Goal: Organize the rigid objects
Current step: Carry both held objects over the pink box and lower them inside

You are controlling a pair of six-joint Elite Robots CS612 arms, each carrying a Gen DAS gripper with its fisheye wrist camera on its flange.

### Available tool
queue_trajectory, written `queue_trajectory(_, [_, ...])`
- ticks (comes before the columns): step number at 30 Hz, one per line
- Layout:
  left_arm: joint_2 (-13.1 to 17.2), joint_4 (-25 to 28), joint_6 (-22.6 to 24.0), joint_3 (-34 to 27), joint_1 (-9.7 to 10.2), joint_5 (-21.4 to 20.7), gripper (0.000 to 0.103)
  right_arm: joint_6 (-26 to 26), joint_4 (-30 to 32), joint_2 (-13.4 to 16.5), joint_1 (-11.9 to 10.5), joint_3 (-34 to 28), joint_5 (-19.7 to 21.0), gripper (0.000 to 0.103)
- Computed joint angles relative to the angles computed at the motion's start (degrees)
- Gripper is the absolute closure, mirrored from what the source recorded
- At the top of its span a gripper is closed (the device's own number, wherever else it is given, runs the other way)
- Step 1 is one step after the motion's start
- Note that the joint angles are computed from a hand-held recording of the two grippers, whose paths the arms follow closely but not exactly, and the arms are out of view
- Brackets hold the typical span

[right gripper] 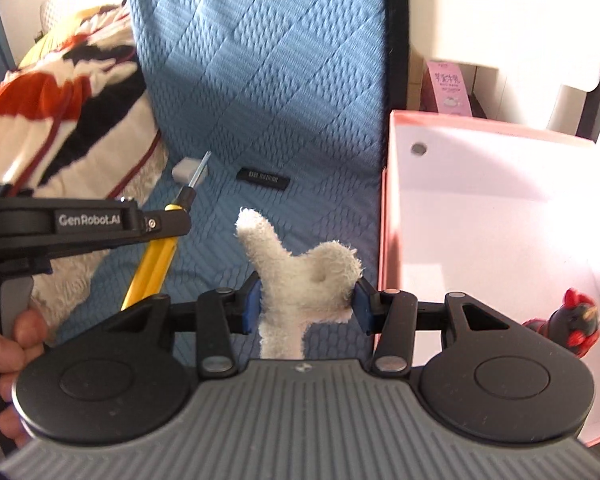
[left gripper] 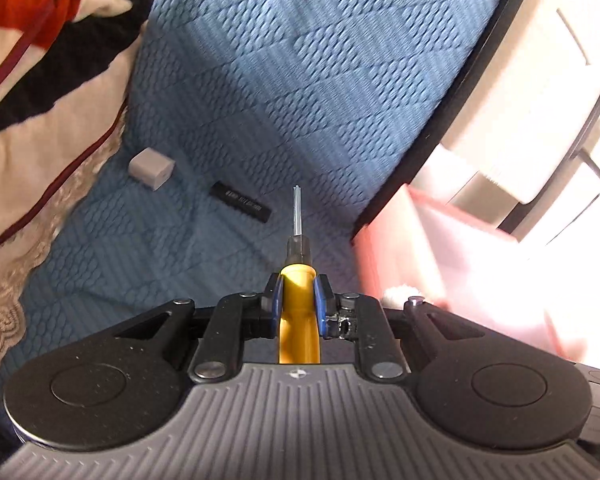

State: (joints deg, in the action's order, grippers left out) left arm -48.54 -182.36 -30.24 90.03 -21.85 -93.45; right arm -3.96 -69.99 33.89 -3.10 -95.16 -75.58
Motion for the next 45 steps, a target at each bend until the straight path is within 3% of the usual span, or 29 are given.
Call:
queue_trajectory(16, [-1.4, 3.2, 2.1, -5.7, -1.22, -2.8, 0.084, -1.9, -1.6, -4.4, -3.4, 2.0, 3.2, 0.054])
queue_trajectory(23, [-0.7, 7.1, 4.7, -10.3, -2.26, -3.9, 0.084, -3.9, -3.8, -5.8, -4.9, 3.0, 1.8, 0.054])
queue_trajectory(39, [4.5, 16.0, 6.7, -17.3, -6.46, -7.9, 0.084, -4.8, 3.1, -2.4, -10.4, -2.5, -5.2, 0.054])
queue_trajectory(45, [6.6, 19.5, 6.5, -18.6, -7.16, -10.9, 0.084, -4.8, 6.7, -0.6, -11.6, -3.4, -7.5, 0.054])
